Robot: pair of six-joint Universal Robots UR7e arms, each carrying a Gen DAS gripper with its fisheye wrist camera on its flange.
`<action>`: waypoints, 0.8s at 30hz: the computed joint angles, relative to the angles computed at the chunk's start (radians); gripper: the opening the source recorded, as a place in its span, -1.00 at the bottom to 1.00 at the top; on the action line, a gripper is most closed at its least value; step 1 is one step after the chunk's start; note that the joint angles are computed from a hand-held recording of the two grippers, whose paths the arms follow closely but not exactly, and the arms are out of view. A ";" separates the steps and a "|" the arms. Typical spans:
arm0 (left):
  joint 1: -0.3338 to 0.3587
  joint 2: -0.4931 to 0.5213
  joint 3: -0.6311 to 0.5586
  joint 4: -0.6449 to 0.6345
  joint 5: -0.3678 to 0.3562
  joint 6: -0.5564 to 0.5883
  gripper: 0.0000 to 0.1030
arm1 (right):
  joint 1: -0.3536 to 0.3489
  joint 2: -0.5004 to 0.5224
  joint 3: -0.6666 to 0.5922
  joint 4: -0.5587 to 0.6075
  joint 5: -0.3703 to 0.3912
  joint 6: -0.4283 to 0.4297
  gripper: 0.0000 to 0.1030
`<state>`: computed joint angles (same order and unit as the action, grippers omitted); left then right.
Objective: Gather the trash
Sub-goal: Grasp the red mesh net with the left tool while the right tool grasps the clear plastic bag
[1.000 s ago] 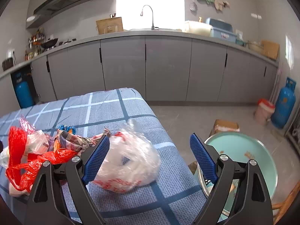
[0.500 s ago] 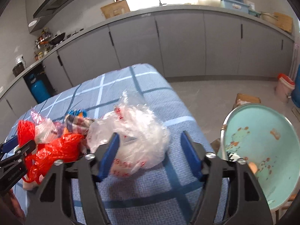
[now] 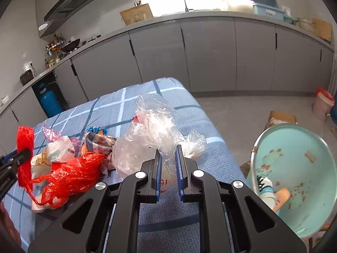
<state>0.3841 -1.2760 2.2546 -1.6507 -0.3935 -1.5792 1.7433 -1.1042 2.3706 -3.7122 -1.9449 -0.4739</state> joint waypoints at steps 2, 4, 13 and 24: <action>-0.005 0.006 -0.015 0.021 0.011 -0.012 -0.59 | 0.017 0.001 0.003 -0.037 -0.024 -0.009 -0.74; -0.013 0.018 -0.034 0.029 0.028 -0.014 -0.59 | 0.027 -0.001 0.004 -0.056 -0.041 -0.015 -0.74; -0.018 0.156 -0.068 -0.407 0.053 0.358 -0.59 | 0.040 -0.037 0.005 -0.137 -0.136 -0.022 -0.74; 0.007 0.417 -0.171 -1.073 -0.075 0.897 -0.58 | -0.017 -0.062 -0.013 -0.246 -0.279 -0.035 -0.74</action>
